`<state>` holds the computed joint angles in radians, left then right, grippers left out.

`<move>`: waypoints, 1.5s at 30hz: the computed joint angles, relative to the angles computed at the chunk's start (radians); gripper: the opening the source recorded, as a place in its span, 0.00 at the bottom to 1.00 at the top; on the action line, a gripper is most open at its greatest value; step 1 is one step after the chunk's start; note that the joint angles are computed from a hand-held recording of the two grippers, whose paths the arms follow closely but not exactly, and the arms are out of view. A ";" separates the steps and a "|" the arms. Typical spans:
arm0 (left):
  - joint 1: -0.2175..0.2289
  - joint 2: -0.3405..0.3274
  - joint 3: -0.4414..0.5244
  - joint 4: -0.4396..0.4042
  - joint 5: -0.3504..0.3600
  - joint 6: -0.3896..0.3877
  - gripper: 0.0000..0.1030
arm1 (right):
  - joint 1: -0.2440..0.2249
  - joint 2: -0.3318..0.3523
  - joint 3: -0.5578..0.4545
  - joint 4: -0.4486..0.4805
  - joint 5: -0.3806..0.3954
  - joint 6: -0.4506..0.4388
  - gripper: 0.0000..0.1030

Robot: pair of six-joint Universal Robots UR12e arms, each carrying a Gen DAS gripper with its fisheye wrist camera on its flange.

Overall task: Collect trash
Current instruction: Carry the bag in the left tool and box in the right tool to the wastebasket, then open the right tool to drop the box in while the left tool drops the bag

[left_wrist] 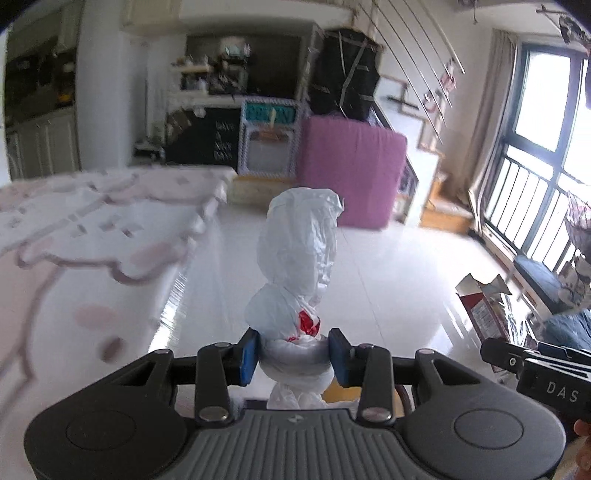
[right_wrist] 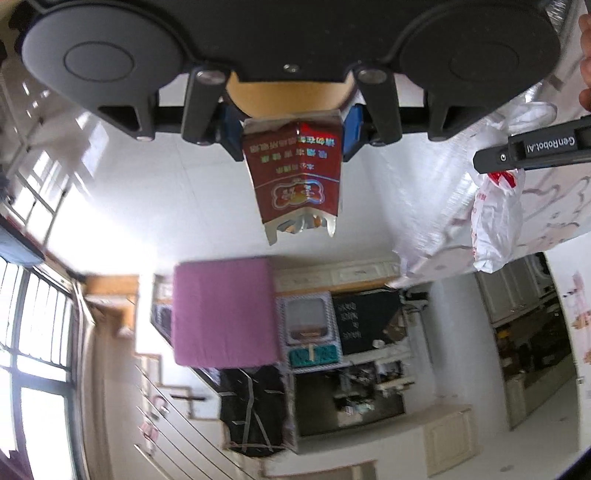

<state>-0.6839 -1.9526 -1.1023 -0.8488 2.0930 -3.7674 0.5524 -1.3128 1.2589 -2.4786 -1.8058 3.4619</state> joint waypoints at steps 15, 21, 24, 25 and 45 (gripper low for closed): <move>0.032 -0.152 0.100 -0.134 -0.240 0.069 0.40 | -0.074 -0.045 0.136 0.075 0.074 0.102 0.53; 0.049 -0.232 0.160 -0.133 -0.264 0.193 0.40 | -0.092 -0.047 0.155 0.102 0.100 0.121 0.53; 0.043 -0.264 0.178 -0.128 -0.252 0.374 0.40 | -0.100 -0.046 0.158 0.111 0.110 0.127 0.53; 0.044 -0.271 0.178 -0.132 -0.264 0.432 0.40 | -0.101 -0.045 0.157 0.113 0.111 0.126 0.53; 0.135 -0.292 0.082 -0.246 -0.627 0.503 0.41 | -0.152 0.137 -0.047 0.275 0.345 0.065 0.54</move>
